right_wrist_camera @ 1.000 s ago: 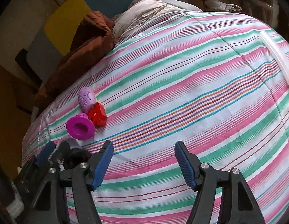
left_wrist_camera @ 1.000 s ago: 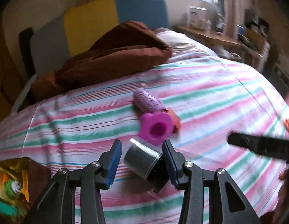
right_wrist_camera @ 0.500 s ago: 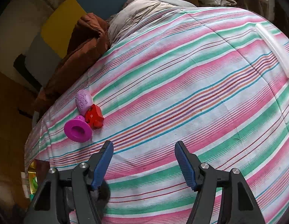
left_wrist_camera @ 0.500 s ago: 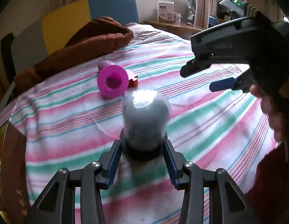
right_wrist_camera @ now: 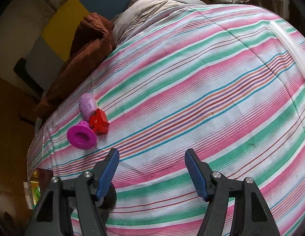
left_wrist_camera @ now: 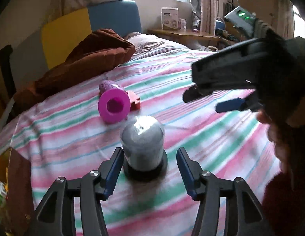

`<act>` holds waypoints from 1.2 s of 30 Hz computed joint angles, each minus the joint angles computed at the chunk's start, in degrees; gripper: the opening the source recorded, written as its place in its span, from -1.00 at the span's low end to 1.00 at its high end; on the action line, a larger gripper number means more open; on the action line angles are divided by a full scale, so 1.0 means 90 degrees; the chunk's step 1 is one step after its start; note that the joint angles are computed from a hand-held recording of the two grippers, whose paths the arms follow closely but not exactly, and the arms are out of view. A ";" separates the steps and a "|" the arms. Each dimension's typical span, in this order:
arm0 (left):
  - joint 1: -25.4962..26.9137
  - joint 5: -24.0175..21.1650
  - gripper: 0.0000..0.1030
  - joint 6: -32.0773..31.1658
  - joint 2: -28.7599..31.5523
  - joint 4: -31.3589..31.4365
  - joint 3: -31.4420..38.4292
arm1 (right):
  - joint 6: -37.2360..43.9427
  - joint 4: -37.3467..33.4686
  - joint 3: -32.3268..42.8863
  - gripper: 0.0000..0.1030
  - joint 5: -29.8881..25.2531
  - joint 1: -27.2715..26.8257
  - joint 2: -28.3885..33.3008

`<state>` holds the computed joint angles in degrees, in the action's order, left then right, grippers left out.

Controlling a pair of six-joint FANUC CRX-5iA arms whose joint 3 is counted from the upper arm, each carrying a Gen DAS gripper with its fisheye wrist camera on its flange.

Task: Organize rigid objects
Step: 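Grasp the grey-black cup with the left tool and lift it, then grasp the magenta cup with the right tool while the left tool holds the grey cup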

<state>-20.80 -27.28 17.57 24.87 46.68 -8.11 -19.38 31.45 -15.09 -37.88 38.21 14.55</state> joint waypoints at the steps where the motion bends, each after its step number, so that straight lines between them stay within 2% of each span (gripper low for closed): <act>1: -0.0015 0.0023 0.09 0.0225 0.0064 -0.0216 0.0131 | 0.0029 -0.0021 0.0015 0.36 -0.0005 -0.0004 0.0008; 2: -0.0013 -0.0035 0.09 0.0380 0.0133 -0.0317 0.0252 | 0.0056 -0.0038 0.0032 0.36 -0.0018 -0.0005 0.0018; 4: 0.0025 -0.0187 0.07 0.0245 0.0200 -0.0019 0.0292 | 0.0162 -0.0113 0.0099 0.36 -0.0090 -0.0008 0.0058; 5: 0.0032 -0.0094 -0.13 0.0207 0.0177 0.0141 0.0217 | 0.0230 -0.0176 0.0136 0.36 -0.0115 -0.0010 0.0079; 6: 0.0051 -0.0032 -0.15 0.0140 0.0143 0.0291 0.0132 | 0.0267 -0.0223 0.0149 0.36 -0.0107 -0.0014 0.0088; 9: 0.0090 0.0274 -0.16 0.0025 0.0008 0.0423 -0.0095 | 0.0340 -0.0270 0.0188 0.36 -0.0116 -0.0018 0.0111; 13: 0.0210 0.0607 -0.16 -0.0533 -0.0229 0.1062 -0.0523 | 0.0328 -0.0179 0.0175 0.36 -0.0077 -0.0005 0.0106; 17: 0.0465 0.0842 -0.15 -0.0341 -0.0302 0.0942 -0.0672 | 0.0305 -0.0056 0.0132 0.36 0.0083 -0.0011 0.0108; 18: 0.0468 0.0889 -0.16 -0.0592 -0.0319 0.1266 -0.0763 | 0.0311 0.0000 0.0116 0.36 0.0153 -0.0017 0.0111; 20: 0.0354 0.1140 -0.15 -0.1453 -0.0392 0.2339 -0.1074 | 0.0299 0.0241 0.0080 0.36 0.0305 -0.0013 0.0129; 23: 0.0195 0.1258 -0.15 -0.2322 -0.0425 0.3335 -0.1285 | 0.0410 0.0660 0.0160 0.36 0.0251 0.0053 0.0221; 28: 0.0072 0.1185 -0.15 -0.3183 -0.0435 0.4434 -0.1441 | 0.0277 0.1654 0.0211 0.36 0.0030 0.0183 0.0364; 32: 0.0109 0.1007 -0.15 -0.3275 -0.0377 0.4616 -0.1419 | 0.0398 0.2031 0.0484 0.36 -0.0354 0.0272 0.0617; 35: 0.0195 0.0869 -0.15 -0.3081 -0.0335 0.4425 -0.1374 | 0.1434 0.1349 0.1235 0.36 -0.0771 0.0227 0.1021; 36: 0.0182 0.0889 -0.14 -0.3108 -0.0352 0.4450 -0.1395 | 0.1524 0.1329 0.1420 0.36 -0.0815 0.0186 0.1150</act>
<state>-19.16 -19.28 -10.41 21.70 86.72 -20.66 -5.66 43.42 -2.30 -45.22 39.88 24.89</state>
